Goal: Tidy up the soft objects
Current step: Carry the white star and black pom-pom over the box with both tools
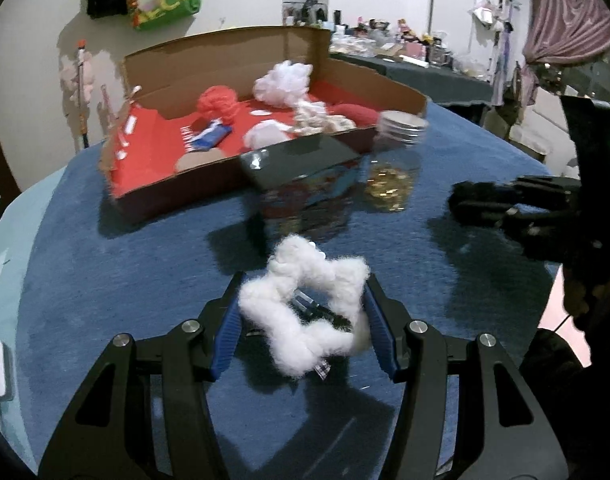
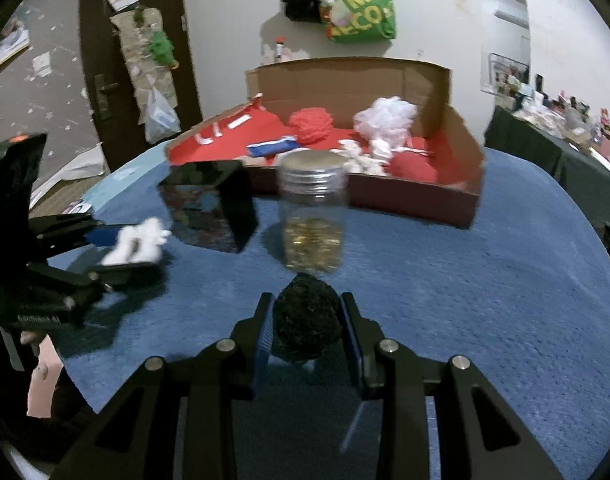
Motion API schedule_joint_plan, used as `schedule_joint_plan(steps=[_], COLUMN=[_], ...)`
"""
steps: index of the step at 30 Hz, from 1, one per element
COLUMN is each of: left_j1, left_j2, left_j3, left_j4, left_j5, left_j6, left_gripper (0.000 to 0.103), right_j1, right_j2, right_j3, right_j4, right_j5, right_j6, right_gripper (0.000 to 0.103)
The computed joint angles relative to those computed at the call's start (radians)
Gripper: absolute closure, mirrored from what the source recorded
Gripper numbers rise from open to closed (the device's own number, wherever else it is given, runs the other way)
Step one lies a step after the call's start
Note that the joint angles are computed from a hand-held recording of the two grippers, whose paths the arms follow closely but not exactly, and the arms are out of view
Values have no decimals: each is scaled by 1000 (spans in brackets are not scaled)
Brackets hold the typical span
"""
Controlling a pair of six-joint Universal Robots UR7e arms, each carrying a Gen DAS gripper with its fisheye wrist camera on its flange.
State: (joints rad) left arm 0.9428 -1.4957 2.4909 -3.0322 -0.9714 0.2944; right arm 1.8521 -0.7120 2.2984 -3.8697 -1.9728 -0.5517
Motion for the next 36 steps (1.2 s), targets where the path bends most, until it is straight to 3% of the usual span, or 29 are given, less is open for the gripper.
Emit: schedule_joint_plan(steps=[16, 36], left_j1=[95, 131], left_j2=[42, 104], left_j3=[-152, -295], left_j4=[85, 162], left_j5=[9, -31], left_j6=[80, 160], left_gripper=[49, 49], right_j1=[-36, -46], right_j2=[-79, -117], right_j3=[-63, -182], right_j4=[114, 315], right_j5=[-42, 27], right_j6=[27, 3], right_gripper=[69, 69])
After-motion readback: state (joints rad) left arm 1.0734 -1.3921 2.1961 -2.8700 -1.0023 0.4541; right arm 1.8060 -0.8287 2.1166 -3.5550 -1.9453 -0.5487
